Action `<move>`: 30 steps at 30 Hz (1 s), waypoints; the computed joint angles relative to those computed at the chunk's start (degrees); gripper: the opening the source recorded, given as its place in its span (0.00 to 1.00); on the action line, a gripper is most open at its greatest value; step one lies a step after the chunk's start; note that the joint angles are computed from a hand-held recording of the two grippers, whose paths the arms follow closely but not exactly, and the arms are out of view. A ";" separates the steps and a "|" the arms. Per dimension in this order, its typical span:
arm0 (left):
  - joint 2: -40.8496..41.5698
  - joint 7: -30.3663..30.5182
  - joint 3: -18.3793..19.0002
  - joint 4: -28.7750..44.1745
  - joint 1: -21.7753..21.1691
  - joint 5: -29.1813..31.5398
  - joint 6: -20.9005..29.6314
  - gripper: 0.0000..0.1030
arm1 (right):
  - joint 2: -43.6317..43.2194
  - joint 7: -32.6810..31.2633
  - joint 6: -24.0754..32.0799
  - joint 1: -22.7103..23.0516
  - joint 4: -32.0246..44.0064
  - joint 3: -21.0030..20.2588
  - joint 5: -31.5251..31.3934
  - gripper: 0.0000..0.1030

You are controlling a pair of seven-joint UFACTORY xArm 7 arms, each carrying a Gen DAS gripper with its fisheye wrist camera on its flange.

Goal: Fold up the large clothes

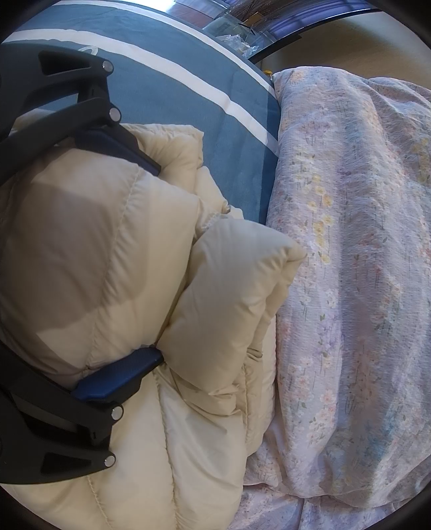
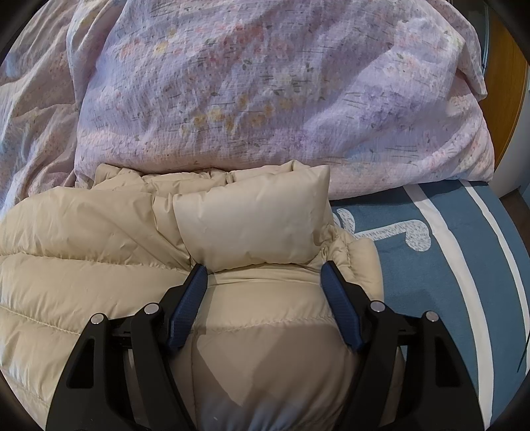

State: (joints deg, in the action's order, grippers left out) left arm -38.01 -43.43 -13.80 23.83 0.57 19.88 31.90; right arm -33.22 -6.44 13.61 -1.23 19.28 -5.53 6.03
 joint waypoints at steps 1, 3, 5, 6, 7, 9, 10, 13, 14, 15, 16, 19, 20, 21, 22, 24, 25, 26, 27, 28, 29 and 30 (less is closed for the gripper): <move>0.15 0.00 0.03 0.03 0.06 0.06 -0.12 0.98 | -0.02 -0.01 -0.01 0.07 -0.02 -0.07 0.09 0.71; 0.18 0.03 0.07 0.07 0.06 0.09 -0.08 0.98 | -0.01 -0.02 -0.06 0.09 -0.05 -0.19 0.23 0.71; 0.14 0.06 0.10 0.08 0.00 0.06 -0.03 0.98 | 0.11 -0.12 -0.13 0.19 -0.01 -0.32 0.38 0.71; 0.22 0.06 0.11 0.11 0.03 0.09 -0.07 0.98 | 0.01 -0.04 -0.10 0.12 -0.06 -0.24 0.40 0.71; 0.12 0.07 0.09 0.12 -0.04 0.05 0.08 0.98 | 0.01 0.00 -0.10 0.08 -0.07 -0.19 0.41 0.71; 0.11 0.10 0.12 0.15 -0.09 0.02 0.14 0.98 | 0.02 0.10 -0.11 0.07 -0.07 -0.17 0.49 0.71; 0.13 0.12 0.13 0.16 -0.08 0.04 0.14 0.98 | -0.03 0.12 -0.09 0.07 -0.10 -0.19 0.52 0.71; 0.20 0.15 0.16 0.22 -0.08 0.03 0.17 0.98 | 0.04 0.13 -0.13 0.14 -0.06 -0.23 0.58 0.71; 0.26 0.16 0.18 0.24 -0.05 0.06 0.12 0.98 | 0.08 0.13 -0.15 0.17 -0.04 -0.23 0.61 0.71; 0.17 0.17 0.18 0.24 -0.12 0.00 0.23 0.98 | 0.08 0.06 -0.14 0.21 -0.03 -0.30 0.62 0.71; 0.18 0.18 0.20 0.24 -0.11 0.00 0.21 0.98 | 0.10 0.04 -0.15 0.20 0.00 -0.31 0.63 0.71; 0.05 -0.05 0.13 -0.01 0.07 0.13 -0.11 0.98 | -0.09 0.92 -0.33 -0.80 -0.19 0.94 -0.02 0.71; -0.06 -0.19 0.02 -0.11 0.14 0.19 -0.14 0.98 | -0.24 1.45 -0.44 -1.31 -0.31 1.64 -0.50 0.71; -0.19 -0.43 -0.21 -0.13 0.31 0.36 -0.04 0.98 | -0.54 1.93 -0.41 -1.53 -0.40 2.04 -0.79 0.71; -0.57 -0.86 -0.64 -0.15 0.33 0.46 0.47 0.98 | -1.15 2.39 -0.26 -1.81 -0.67 2.36 -1.10 0.71; -3.05 -1.83 -1.41 -0.54 -0.32 0.15 3.01 0.98 | -4.12 2.76 1.69 -2.19 -1.48 2.46 -1.79 0.71; -5.22 -1.04 -0.35 -1.13 -1.74 -1.01 4.60 0.98 | -6.32 1.94 3.12 -1.64 -2.00 1.42 -1.77 0.72; -8.24 0.72 1.81 -2.15 -3.94 -3.08 5.91 0.97 | -9.86 0.78 5.52 -1.28 -2.71 -0.10 -1.55 0.79; -11.24 2.55 3.64 -2.98 -5.71 -5.02 7.29 0.97 | -12.19 0.19 7.25 -1.63 -3.02 -0.92 -1.43 0.86; -13.40 3.81 4.45 -3.31 -6.43 -6.29 8.59 0.97 | -15.52 -0.47 9.52 -2.41 -3.53 -2.13 -1.19 0.88; -17.00 5.42 5.40 -3.91 -7.23 -7.50 10.73 0.97 | -18.33 -1.20 11.91 -3.33 -3.79 -3.58 -0.83 0.91; -20.09 6.59 5.70 -4.31 -7.43 -8.31 12.72 0.97 | -19.90 -2.03 13.91 -3.87 -3.72 -4.95 -0.31 0.92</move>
State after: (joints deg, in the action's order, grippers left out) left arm -58.10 -36.84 -8.10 19.52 -6.86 11.57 44.62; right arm -53.12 -8.47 27.51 -5.10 15.56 -10.48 5.73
